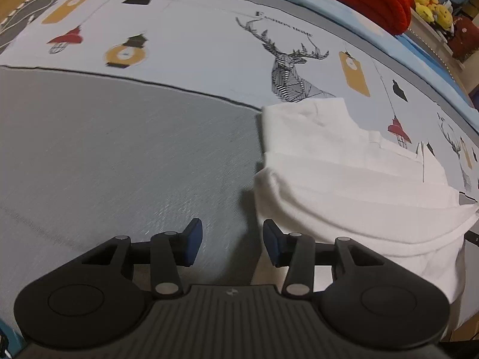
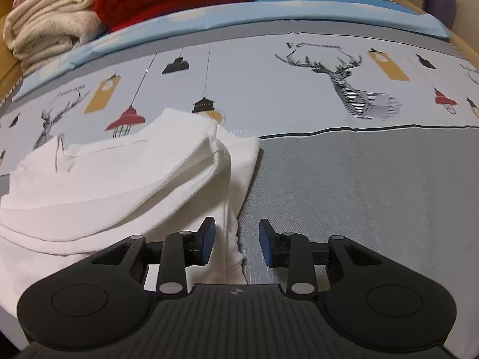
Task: Fold small clothes
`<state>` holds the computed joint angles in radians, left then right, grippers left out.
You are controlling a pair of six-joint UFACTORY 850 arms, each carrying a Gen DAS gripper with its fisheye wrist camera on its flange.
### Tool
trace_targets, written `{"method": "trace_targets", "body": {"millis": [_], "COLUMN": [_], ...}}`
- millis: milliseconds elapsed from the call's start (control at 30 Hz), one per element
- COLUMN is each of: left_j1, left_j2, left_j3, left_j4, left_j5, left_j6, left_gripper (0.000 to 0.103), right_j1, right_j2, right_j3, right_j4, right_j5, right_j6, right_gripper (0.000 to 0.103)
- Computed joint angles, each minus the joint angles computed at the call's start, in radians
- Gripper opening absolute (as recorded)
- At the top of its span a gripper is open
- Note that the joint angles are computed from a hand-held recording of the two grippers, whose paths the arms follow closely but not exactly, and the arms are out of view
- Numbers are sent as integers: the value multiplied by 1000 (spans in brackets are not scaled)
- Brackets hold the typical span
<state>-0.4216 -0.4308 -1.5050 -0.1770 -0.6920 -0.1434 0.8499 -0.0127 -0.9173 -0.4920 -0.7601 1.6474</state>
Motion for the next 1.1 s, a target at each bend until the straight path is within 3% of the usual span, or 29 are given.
{"method": "trace_targets", "body": {"millis": [367, 400, 500, 633, 733, 833, 900, 1000, 1067, 1100], "left_j1": [-6, -6, -10, -12, -15, -20, -24, -27, -32, -30], "left_j2": [-136, -148, -170, -168, -153, -138, -133, -134, -143, -145], "left_j3": [-166, -180, -207, -211, -202, -191, -189, -189, -204, -205], "left_j4": [-101, -109, -114, -114, -120, -97, -69, -39, 13, -9], "left_j5": [3, -1, -1, 38, 87, 152, 200, 259, 254, 245], "left_j6": [1, 8, 26, 35, 42, 14, -19, -68, -133, -111], "left_gripper": [48, 45, 17, 11, 11, 10, 9, 13, 34, 52], "right_j1": [-80, -88, -111, -126, -134, -131, -118, -99, -103, -111], "right_j2": [-55, -58, -67, -75, -78, -72, -56, -50, -67, -79], "right_j3": [-13, -12, -7, -5, -4, -8, -8, -11, -22, -32], "right_j4": [-58, -62, -72, -114, -132, -202, -333, -476, -477, -440], "right_j5": [89, 100, 132, 162, 183, 168, 114, 17, 5, 15], "right_j6": [-7, -5, 0, 39, 35, 98, 270, 456, 462, 428], "right_gripper": [33, 33, 33, 33, 6, 5, 4, 5, 8, 13]}}
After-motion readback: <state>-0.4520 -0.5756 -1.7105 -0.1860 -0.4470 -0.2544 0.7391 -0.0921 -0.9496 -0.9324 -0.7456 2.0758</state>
